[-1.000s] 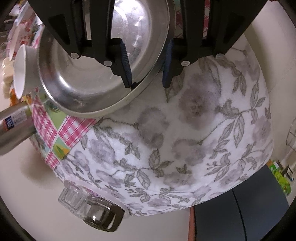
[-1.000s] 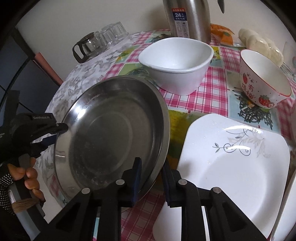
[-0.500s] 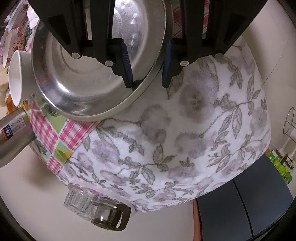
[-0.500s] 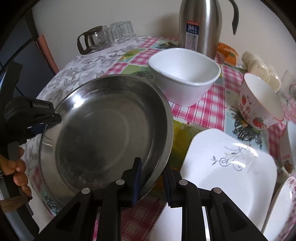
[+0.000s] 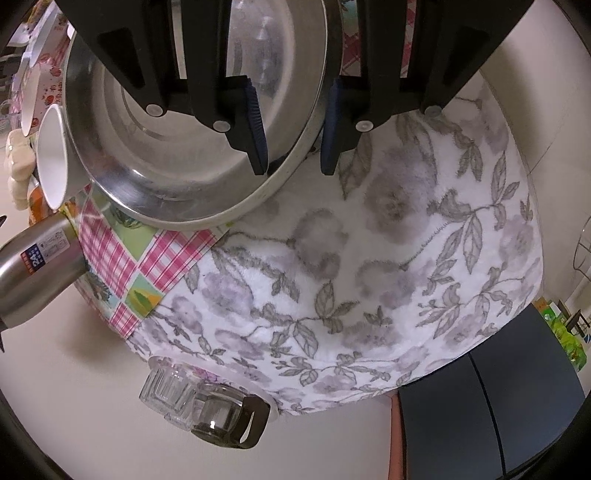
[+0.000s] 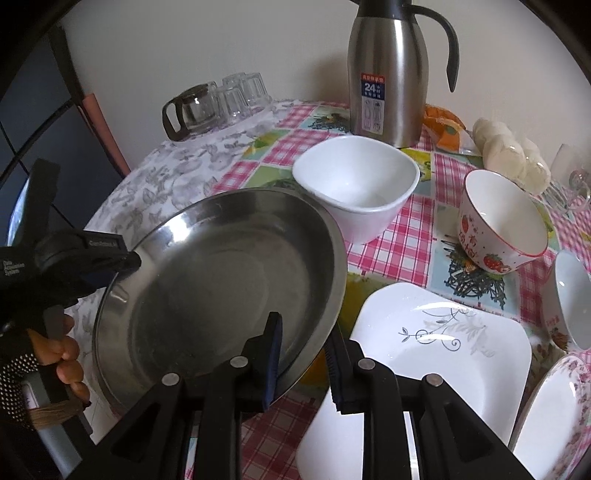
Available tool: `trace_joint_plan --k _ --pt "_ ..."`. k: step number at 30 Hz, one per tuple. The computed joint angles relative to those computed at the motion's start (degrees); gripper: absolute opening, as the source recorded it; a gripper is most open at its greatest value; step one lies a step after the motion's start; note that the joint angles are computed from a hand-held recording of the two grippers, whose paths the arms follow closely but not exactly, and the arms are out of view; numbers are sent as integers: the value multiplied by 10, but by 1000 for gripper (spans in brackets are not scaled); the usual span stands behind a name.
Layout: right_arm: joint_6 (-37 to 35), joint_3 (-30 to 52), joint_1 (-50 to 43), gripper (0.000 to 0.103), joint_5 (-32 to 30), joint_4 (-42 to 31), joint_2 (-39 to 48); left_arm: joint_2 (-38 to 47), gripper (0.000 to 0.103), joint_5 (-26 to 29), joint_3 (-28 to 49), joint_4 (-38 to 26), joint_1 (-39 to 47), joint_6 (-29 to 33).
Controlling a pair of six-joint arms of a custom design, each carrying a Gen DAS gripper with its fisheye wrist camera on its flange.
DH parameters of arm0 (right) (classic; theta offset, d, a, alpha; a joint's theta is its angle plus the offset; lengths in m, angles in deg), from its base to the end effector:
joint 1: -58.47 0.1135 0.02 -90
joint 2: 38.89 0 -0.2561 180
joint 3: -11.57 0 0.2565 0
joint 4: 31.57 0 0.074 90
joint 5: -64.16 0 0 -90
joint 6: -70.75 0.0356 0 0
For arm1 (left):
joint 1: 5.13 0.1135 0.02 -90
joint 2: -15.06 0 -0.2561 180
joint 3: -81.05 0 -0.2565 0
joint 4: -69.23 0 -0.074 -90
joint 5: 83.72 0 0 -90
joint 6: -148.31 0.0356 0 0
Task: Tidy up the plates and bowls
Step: 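Lift the steel basin off the table with the left tool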
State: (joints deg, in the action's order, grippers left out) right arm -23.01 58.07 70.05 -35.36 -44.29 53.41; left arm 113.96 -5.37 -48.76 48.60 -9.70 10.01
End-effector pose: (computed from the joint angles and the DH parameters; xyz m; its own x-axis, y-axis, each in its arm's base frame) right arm 0.2595 0.0592 0.0925 -0.8151 -0.2330 -0.5303 -0.3368 0.9355 0.1065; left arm 0.2670 -0.0141 0.0719 -0.6257 -0.6836 -0.3758 -0.6917 0.7089 -0.1377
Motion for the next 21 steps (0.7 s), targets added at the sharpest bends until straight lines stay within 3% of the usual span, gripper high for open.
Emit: trace_joint_plan --k 21 --pt "-45 -23 -80 25 -38 -78 -157 -147 30 -26 -16 -43 -84 -37"
